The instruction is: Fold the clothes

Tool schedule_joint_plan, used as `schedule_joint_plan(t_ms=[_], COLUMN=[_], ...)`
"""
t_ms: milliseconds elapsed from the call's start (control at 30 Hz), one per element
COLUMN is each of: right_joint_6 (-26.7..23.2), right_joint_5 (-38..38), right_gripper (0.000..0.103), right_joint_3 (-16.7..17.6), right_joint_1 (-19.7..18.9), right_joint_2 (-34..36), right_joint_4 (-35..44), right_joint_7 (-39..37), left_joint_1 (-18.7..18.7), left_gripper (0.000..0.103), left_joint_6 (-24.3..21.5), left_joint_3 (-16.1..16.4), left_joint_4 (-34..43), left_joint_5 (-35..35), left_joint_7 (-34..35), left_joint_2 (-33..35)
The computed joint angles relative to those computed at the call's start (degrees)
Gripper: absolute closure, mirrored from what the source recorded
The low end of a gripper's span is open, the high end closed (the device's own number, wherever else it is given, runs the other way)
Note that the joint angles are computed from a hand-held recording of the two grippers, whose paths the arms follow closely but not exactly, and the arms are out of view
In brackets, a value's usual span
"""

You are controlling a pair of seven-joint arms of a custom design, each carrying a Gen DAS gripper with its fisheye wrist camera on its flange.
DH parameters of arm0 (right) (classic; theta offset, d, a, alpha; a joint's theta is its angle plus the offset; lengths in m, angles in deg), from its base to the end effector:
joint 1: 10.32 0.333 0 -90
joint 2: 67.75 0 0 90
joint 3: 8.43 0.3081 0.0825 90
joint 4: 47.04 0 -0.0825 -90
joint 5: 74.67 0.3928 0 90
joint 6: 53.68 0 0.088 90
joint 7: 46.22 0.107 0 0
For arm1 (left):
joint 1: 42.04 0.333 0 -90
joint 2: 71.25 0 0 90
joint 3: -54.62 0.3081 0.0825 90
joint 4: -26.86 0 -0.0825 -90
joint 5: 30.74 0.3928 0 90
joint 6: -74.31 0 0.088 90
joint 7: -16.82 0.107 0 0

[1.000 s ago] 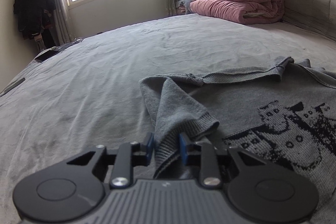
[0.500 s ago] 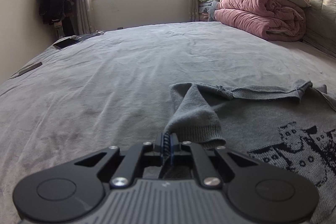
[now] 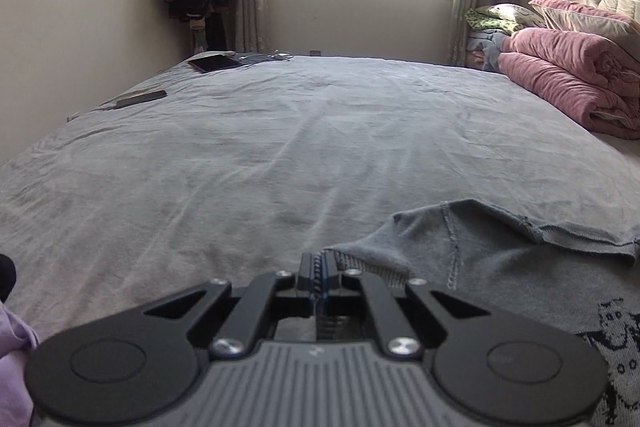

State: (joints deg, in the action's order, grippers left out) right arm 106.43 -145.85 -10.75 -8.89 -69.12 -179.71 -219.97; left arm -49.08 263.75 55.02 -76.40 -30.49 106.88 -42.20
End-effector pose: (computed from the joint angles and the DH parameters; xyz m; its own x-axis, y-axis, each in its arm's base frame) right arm 0.5332 0.0356 0.3708 -0.5342 -0.8414 -0.0816 -0.5648 0.4271 -0.7061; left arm 0.7005 -0.0828 0.3747 -0.1200 -0.9927 -0.0075 -0.5381 0.0714 -0.8399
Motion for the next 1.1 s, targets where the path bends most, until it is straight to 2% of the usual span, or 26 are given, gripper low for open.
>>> schedule_joint_plan(t_ms=[100, 233, 267, 500, 600, 700, 800, 900, 967, 1000, 1100], right_joint_6=[0.6, 1.9, 2.4, 7.1, 8.0, 9.9, 10.4, 10.5, 11.2, 11.5, 12.3], right_joint_5=[-0.5, -1.1, -1.2, 0.5, 0.8, 1.1, 1.7, 0.9, -0.6, -1.1, -1.5], right_gripper=[0.09, 0.09, 0.09, 0.09, 0.09, 0.09, 0.089, 0.089, 0.089, 0.089, 0.089], right_joint_3=[0.0, -0.2, -0.3, -0.7, -0.8, -1.4, -1.7, -2.0, -2.3, -2.4, -2.6], right_joint_1=[0.2, 0.4, 0.5, 0.9, 1.5, 1.8, 2.4, 3.5, 4.2, 4.5, 5.7], right_joint_2=[0.5, 1.2, 1.4, 2.7, 3.5, 4.3, 5.2, 6.3, 7.0, 7.5, 9.2], right_joint_4=[0.5, 1.1, 1.2, 1.8, 2.4, 2.8, 3.3, 4.3, 5.2, 5.6, 7.1], right_joint_7=[-0.4, -1.5, -1.8, -7.1, -10.3, -11.7, -13.4, -14.0, -13.4, -13.4, -14.8], left_joint_1=[-5.6, -9.4, -8.5, 6.3, 10.8, 17.1, 19.1, 22.9, 22.5, 21.2, 15.4], left_gripper=[0.103, 0.103, 0.103, 0.101, 0.1, 0.096, 0.096, 0.091, 0.08, 0.073, 0.071], left_joint_6=[-0.4, -2.3, -2.9, -4.7, -6.1, -9.2, -15.8, -18.2, -17.3, -16.7, -16.1], left_joint_3=[7.1, 12.2, 11.4, -6.8, -12.6, -20.2, -23.1, -28.8, -29.8, -29.1, -24.3], left_joint_4=[1.0, 1.9, 2.0, -0.7, -3.0, -5.8, -8.7, -12.3, -13.9, -14.1, -13.6], left_joint_5=[-2.1, -2.8, -2.4, 1.6, 1.1, -2.2, -8.0, -15.8, -18.1, -17.8, -14.7], left_joint_7=[-1.6, -3.6, -3.8, 0.2, 1.6, 3.5, 4.0, 9.8, 13.4, 14.4, 14.8], left_joint_2=[1.2, 2.3, 2.2, -1.0, -2.8, -4.9, -8.7, -11.8, -12.7, -12.7, -11.8])
